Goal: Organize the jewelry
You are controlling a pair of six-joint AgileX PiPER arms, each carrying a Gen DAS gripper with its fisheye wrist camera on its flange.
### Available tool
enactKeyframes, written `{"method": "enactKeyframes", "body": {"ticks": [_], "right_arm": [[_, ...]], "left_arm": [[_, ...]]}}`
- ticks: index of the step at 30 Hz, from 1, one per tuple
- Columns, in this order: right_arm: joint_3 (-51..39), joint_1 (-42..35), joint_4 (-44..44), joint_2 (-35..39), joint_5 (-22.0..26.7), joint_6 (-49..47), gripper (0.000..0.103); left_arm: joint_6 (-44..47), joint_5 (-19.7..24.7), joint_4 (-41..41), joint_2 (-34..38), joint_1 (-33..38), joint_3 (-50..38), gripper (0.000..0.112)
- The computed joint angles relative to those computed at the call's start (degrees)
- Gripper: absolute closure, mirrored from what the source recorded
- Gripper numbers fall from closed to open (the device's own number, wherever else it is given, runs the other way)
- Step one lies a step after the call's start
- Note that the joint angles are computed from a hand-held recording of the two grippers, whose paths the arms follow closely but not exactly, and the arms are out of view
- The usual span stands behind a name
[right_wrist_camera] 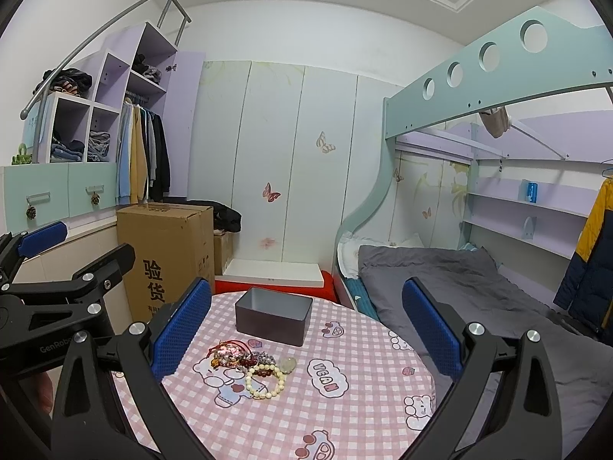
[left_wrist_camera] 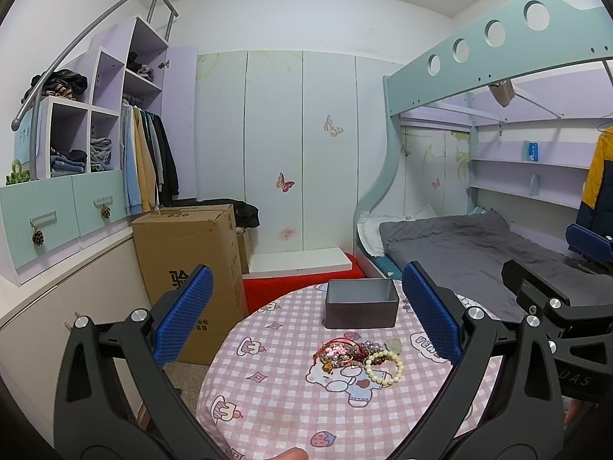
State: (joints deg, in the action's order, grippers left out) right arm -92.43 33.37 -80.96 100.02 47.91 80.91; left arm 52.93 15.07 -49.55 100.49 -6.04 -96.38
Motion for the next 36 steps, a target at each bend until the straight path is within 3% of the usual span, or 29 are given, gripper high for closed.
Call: {"method": "enactKeyframes", "body": {"ticks": [29, 33, 36], "right_arm": [[-1.52, -0.83, 1.94, 1.38, -0.59, -1.43, 0.007], [-1.73, -1.26, 2.91, 1.46, -1.67, -1.76, 0.007], [-2.50, -2.21, 4.19, 1.97, -2.76, -2.65, 0.007]], "left_arm": [[-6.99, 1.36, 7.11, 2.27, -0.49, -2.80, 0.016], [1.17, 1.67, -0.66, 2.93, 0.05, -2.77, 0.016], [2.24, 2.22, -0.98, 3.86, 0.15, -3.87, 0.016]]}}
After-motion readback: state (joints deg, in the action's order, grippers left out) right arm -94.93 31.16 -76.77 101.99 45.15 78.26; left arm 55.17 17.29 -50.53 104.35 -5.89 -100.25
